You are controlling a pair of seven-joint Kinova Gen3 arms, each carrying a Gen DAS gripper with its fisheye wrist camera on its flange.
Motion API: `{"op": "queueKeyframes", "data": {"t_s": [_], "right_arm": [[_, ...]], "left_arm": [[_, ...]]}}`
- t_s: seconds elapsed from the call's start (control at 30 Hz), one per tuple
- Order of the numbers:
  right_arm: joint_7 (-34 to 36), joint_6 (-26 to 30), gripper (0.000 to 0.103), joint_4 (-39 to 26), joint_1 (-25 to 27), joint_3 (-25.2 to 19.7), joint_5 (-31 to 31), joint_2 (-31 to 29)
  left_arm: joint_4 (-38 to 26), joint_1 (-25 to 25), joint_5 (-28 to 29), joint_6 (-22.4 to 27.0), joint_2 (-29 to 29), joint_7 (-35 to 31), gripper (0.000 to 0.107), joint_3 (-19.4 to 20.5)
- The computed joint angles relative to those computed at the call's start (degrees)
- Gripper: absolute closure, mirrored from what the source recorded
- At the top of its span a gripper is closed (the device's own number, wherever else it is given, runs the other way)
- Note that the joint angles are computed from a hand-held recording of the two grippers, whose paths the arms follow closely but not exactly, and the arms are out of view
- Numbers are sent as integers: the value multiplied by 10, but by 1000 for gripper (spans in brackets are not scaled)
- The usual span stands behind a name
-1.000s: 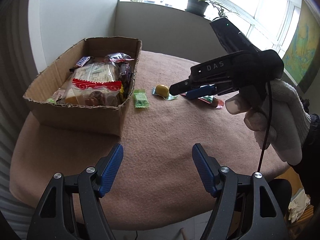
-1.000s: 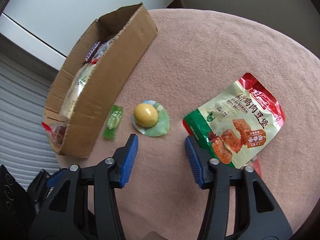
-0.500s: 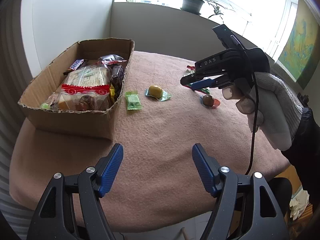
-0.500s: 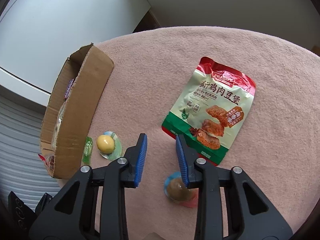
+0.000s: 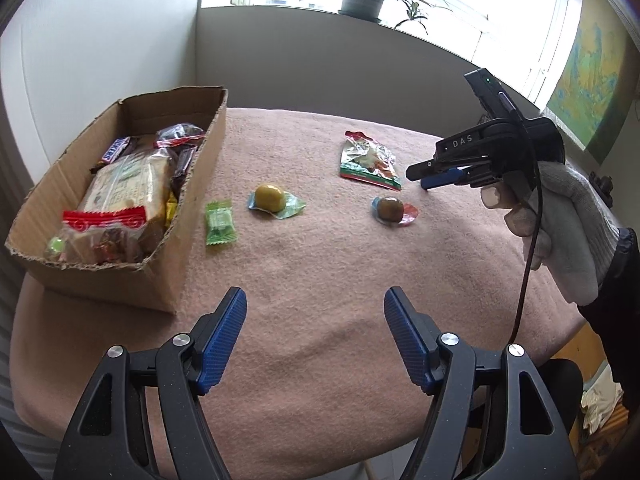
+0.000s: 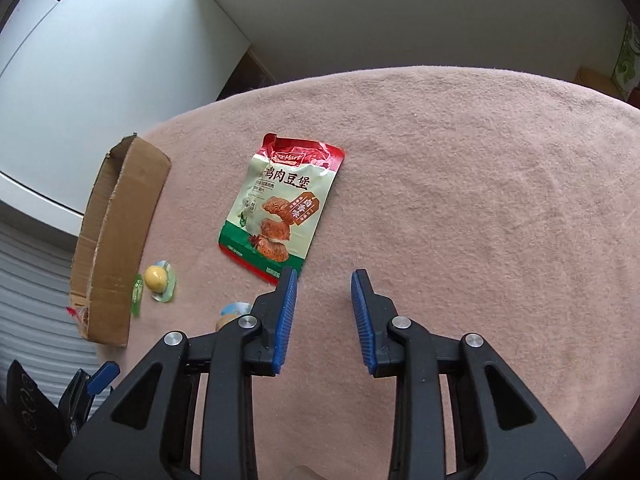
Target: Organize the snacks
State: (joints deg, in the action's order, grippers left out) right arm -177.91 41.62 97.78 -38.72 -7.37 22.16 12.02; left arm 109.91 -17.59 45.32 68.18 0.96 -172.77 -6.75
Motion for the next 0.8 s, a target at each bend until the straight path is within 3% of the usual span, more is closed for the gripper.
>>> {"op": "queueKeyframes", "data": {"t_s": [0.07,0.3,0.33,0.37,0.43,0.67,0.8], "right_arm": [[-19,-13,55,20,-11,0,21,-16],[-72,-17,52,30,-23,-12,75,-30],[-65,-7,47,23,-19,-13,72,-30],[-59,7,34,11,-16,-13,68,-24],[-52,38,19,-24,-13,-10,63,-3],[39,129,17,-168,5,11,-9,91],[52,185,17,-240,-5,36,-30,136]], "left_arm": [[-4,12,0,-1,0,14,36,11],[-5,80,-9,-73,-6,83,36,50],[-8,86,-11,-74,-4,92,36,52],[-8,91,-12,-76,-3,99,36,53],[-4,96,-12,-83,-6,105,36,52],[4,86,-15,-70,-12,101,36,33],[2,70,-12,-51,-11,80,36,20]]}}
